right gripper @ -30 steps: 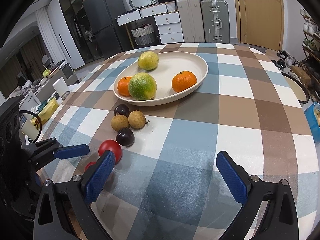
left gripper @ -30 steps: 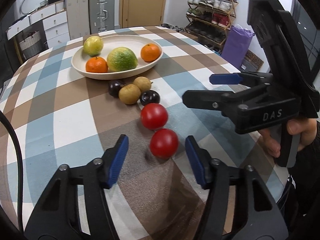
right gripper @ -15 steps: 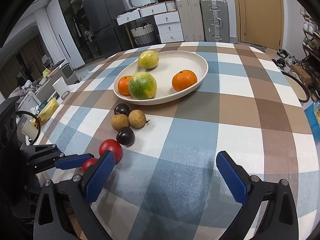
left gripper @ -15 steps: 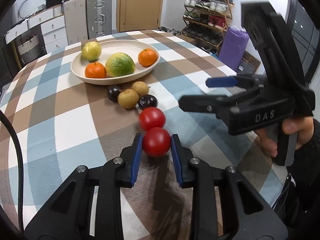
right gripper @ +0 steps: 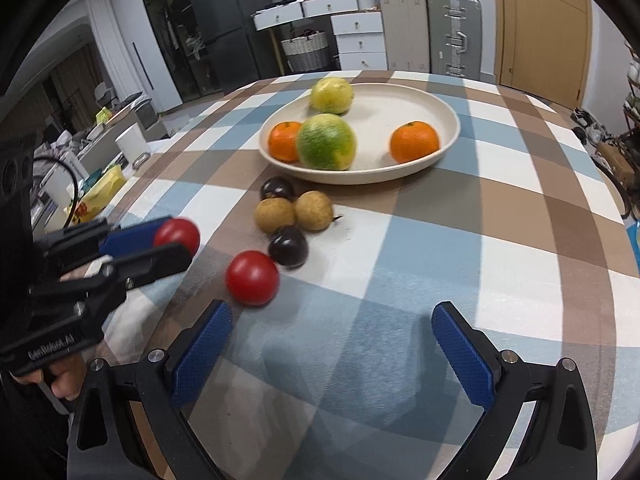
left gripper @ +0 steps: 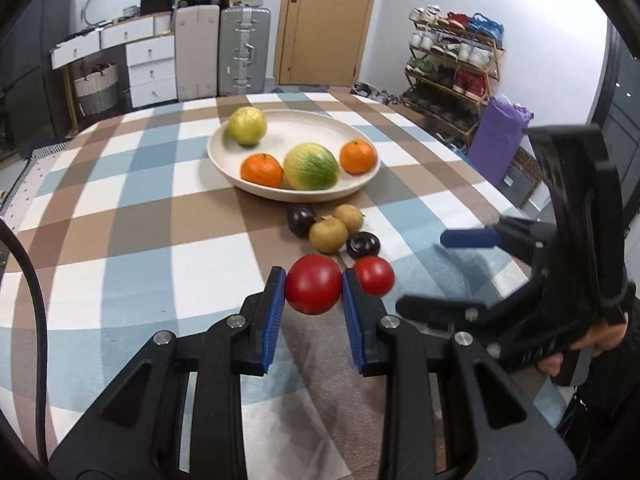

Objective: Organize fruits
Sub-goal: 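Grasp a red tomato with the left gripper while the right grasps another tomato, then carry both held tomatoes over the plate and lower them beside the lemon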

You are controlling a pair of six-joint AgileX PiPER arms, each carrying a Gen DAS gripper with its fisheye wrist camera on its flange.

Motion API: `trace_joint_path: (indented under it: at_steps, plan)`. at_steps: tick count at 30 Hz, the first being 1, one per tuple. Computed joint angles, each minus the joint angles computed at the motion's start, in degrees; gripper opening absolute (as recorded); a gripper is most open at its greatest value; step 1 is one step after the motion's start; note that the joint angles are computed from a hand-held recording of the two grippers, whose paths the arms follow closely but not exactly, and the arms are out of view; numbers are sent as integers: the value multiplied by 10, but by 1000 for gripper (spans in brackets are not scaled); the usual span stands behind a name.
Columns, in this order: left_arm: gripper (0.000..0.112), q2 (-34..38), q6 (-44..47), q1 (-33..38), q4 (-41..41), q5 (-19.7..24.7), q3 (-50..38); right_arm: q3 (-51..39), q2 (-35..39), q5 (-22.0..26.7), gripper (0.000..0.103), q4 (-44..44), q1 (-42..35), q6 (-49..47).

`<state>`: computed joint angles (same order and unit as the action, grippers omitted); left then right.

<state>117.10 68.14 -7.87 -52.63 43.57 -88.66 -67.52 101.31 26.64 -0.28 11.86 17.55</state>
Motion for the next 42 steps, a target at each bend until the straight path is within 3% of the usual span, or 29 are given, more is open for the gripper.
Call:
trace_joint_path:
  at_steps: [7,15,22,26,31,35,37,42]
  plan:
    - [26,2,-10,13,-2,-1,-9,-33,24,20,86,-4,25,-9]
    - [26,6,-11,18,-4,-4,-12,-74,49,41,77,-40,47,20]
    - [26,14,-13,20,-5,-1,-19,-97,64,49,60,-30,50,7]
    - [26,24,-28,21,3,0,-30,-101,67,50,58,-41,49,25]
    - [26,30,-33,23,4,0,-36,-102,66,51,43,-43,46,32]
    - [26,31,-36,23,5,-1,-37,-98,65,46,40,-40,47,27]
    - [26,32,-37,23,5,-1,-38,-95,63,43,34,-24,45,12]
    - [26,28,-35,23,2,-5,-34,-76,47,25,33,-18,44,-1]
